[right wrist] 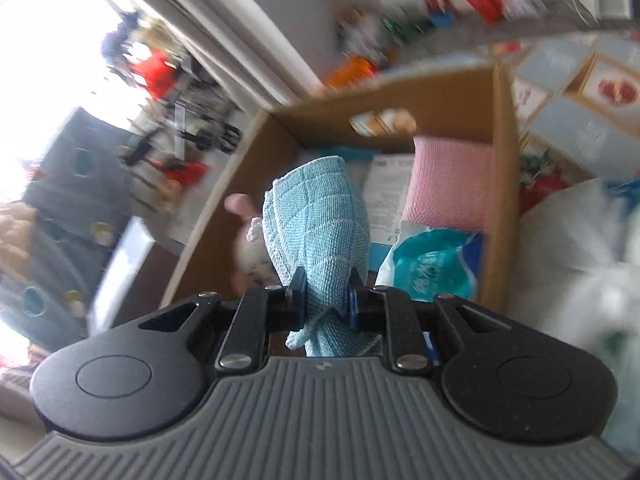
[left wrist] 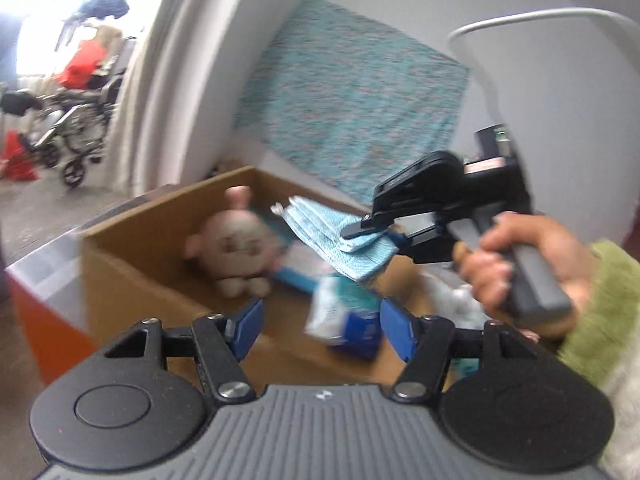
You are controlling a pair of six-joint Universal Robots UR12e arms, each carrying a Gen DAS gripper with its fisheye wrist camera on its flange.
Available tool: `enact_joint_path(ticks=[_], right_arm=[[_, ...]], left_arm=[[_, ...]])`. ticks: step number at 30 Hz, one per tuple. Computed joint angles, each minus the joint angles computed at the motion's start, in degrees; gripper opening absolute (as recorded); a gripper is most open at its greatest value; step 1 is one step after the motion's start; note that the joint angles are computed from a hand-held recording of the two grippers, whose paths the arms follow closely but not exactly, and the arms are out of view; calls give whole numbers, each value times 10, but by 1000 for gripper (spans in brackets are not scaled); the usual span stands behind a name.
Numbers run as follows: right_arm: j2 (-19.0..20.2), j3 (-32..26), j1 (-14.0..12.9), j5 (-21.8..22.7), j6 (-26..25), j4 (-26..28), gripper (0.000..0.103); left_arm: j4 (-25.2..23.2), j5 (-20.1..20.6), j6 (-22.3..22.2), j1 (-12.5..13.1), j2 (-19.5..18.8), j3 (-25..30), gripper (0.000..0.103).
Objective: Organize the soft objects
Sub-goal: 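Carry the light-blue towel over the box and lower it in, then open the right gripper to release the towel and withdraw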
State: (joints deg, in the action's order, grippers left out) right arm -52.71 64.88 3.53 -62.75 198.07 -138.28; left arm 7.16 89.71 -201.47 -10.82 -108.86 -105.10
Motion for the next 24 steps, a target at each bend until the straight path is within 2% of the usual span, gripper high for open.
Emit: enact_joint_path(ticks=[3,5,8,11,13,14,17,21,24], right_arm=[[39,-54,20,-45,5,60,22],[53,-75,29,-57,-2,105,30],[46,-60,32,-28,-30,128,48],[39,-53,36,-38,-61,131,55],[34,-54,34,-27,-67,143,65],[31,-51,30,-14,-67,146,73],[9,-22,22,11,-61,102,79],[-17,20,3,90,-58,39,81],[-51,76,-18,155,-50,-15,84]], left_arm=[[-9,10,-14,12,12,-16,65],[-19,15,-19,15,18,-22,65],[-30,15,-25,19,23,-25,65],[-29,4,-27,27,23,-25,66],[-24,-4,-24,29,23,-29,68],[-24,-12,-22,30,25,-30,69],[-17,-21,-17,30,24,-34,73],[-1,-15,-5,24,27,-35,81],[18,-4,16,16,27,-34,90]])
